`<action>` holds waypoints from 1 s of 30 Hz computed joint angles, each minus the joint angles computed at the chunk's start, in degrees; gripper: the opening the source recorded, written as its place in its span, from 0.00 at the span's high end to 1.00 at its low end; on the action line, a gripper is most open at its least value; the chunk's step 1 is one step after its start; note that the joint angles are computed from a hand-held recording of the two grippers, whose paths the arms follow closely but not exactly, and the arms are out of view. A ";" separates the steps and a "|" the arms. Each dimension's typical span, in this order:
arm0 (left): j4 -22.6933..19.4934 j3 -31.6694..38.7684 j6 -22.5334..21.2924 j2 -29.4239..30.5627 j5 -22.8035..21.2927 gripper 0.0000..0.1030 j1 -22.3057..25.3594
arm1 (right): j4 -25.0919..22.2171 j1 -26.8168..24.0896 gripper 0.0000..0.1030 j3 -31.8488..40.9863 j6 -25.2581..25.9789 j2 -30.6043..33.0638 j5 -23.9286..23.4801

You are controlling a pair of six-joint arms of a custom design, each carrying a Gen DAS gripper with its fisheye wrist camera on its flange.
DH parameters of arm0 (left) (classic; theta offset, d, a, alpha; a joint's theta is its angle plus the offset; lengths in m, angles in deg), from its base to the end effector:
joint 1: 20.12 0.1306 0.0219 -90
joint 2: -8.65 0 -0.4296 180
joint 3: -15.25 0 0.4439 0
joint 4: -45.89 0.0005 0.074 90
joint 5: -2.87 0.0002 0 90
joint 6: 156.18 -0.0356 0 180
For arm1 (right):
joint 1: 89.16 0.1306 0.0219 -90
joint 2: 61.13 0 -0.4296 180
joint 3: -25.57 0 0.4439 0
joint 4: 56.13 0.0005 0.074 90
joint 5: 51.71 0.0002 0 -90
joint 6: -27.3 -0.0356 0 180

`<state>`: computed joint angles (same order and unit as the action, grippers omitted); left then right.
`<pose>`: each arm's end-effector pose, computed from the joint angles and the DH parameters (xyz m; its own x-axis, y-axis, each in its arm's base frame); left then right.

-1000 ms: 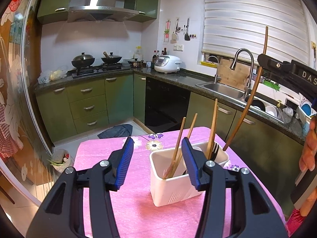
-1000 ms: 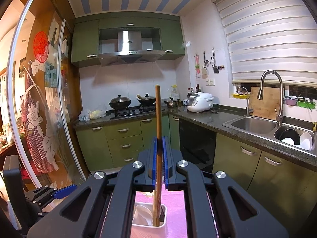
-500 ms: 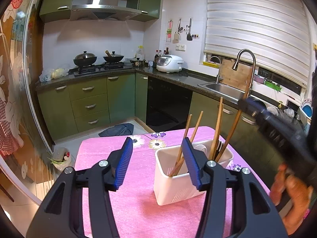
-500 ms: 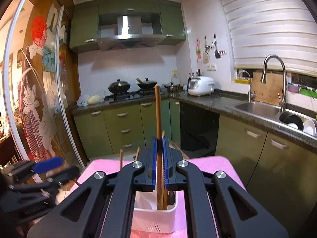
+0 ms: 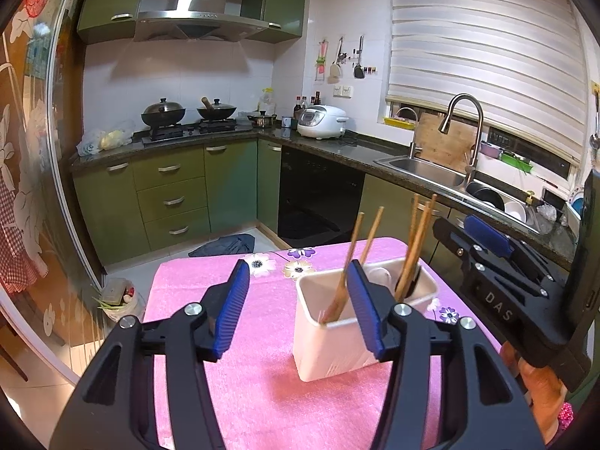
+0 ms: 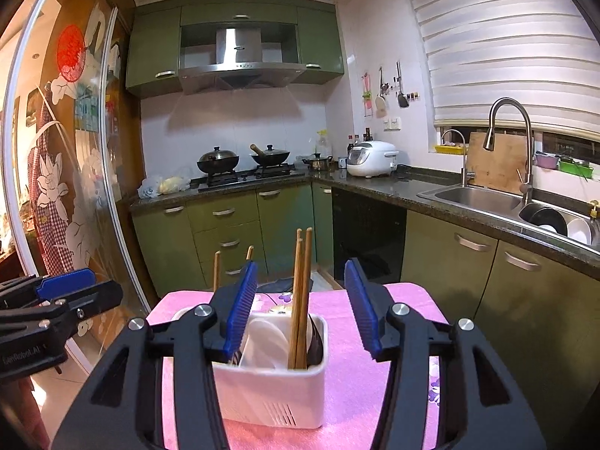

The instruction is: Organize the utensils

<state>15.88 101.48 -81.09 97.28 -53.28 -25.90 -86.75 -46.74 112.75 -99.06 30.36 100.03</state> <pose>0.5377 -0.0749 0.4858 -0.3734 0.2526 -0.8926 0.6701 0.7388 -0.0713 0.4276 0.3476 0.4745 -0.2137 0.1850 -0.9592 0.4227 0.9027 0.0799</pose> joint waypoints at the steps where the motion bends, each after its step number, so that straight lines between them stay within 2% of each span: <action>1: 0.14 -0.25 -0.06 -0.27 0.23 0.50 0.19 | 0.38 0.34 0.53 -0.56 -0.06 -0.34 0.34; 7: 0.89 -1.30 -0.02 -2.19 1.19 0.50 0.67 | -0.68 1.90 0.50 -2.43 -1.74 -2.06 1.97; 10: 1.28 -2.42 0.00 -3.61 2.14 0.45 1.01 | -1.02 2.87 0.40 -3.53 -2.46 -3.08 2.35; 15: 1.27 -5.70 -0.16 -6.60 4.85 0.40 2.23 | -4.67 5.19 0.13 -4.64 -5.25 -4.17 2.42; 19: 1.85 -8.69 -1.16 -8.86 4.02 0.33 2.05 | -10.94 7.52 0.04 -4.95 -10.83 -4.53 3.80; 23: 1.06 -11.24 -1.88 -10.34 4.58 0.18 2.60 | -18.94 9.27 0.04 -5.04 -18.88 -4.71 3.87; 26: -0.36 -12.42 -2.08 -10.91 5.42 0.13 3.54 | -25.28 10.44 0.04 -5.11 -25.18 -4.78 3.26; 30: -0.15 -14.17 -2.35 -11.83 5.83 0.08 5.02 | -35.06 13.03 0.04 -4.40 -35.19 -3.65 3.59</action>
